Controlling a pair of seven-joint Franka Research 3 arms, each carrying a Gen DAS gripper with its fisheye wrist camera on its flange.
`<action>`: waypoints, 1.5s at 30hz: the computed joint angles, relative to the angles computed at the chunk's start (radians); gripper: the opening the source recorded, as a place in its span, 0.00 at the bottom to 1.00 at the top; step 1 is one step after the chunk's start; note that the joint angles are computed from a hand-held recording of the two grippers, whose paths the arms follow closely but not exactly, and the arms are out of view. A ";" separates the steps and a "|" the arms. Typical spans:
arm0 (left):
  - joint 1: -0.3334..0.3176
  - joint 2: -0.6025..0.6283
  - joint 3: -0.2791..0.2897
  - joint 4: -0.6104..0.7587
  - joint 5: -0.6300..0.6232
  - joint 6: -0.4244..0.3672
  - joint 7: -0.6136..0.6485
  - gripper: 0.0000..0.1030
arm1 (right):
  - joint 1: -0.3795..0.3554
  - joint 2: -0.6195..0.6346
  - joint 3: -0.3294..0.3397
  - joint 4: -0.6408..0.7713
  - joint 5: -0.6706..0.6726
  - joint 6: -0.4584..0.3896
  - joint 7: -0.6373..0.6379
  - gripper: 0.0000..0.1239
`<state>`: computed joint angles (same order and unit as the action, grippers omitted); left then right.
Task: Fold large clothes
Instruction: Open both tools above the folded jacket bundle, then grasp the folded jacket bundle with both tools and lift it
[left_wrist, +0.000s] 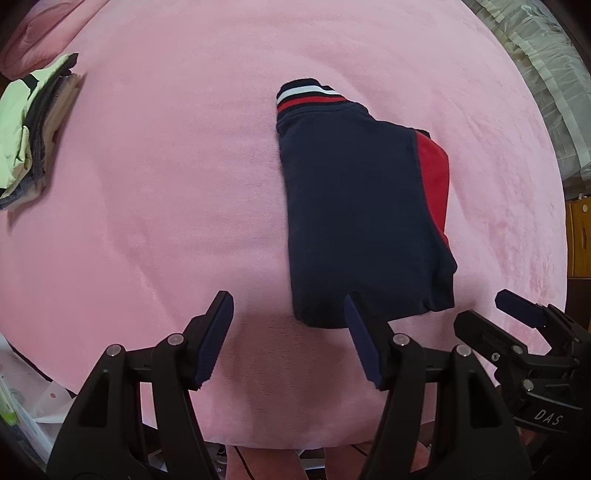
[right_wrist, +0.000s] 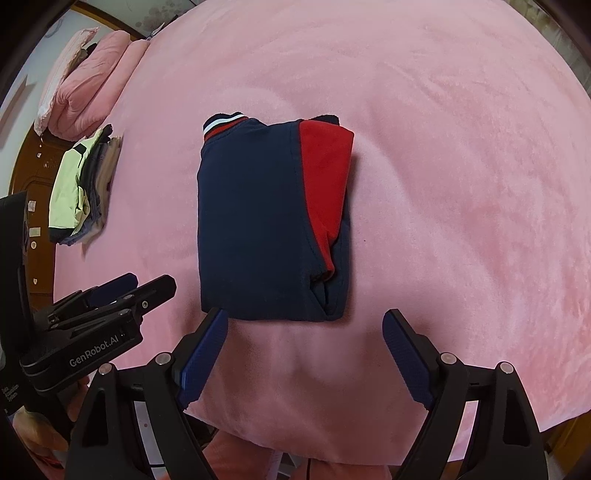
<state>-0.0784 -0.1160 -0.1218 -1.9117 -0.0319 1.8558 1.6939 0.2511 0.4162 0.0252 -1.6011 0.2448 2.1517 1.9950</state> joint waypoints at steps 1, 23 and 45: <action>0.001 0.006 0.003 0.003 -0.015 -0.004 0.007 0.58 | -0.001 -0.003 0.001 -0.007 0.005 0.007 0.000 0.71; 0.186 0.358 -0.015 0.201 -0.511 -0.140 0.171 0.66 | -0.213 0.231 0.118 0.041 0.486 0.177 -0.425 0.65; 0.220 0.335 -0.013 0.233 -0.583 -0.197 0.223 0.52 | -0.195 0.277 0.152 0.111 0.649 0.251 -0.519 0.25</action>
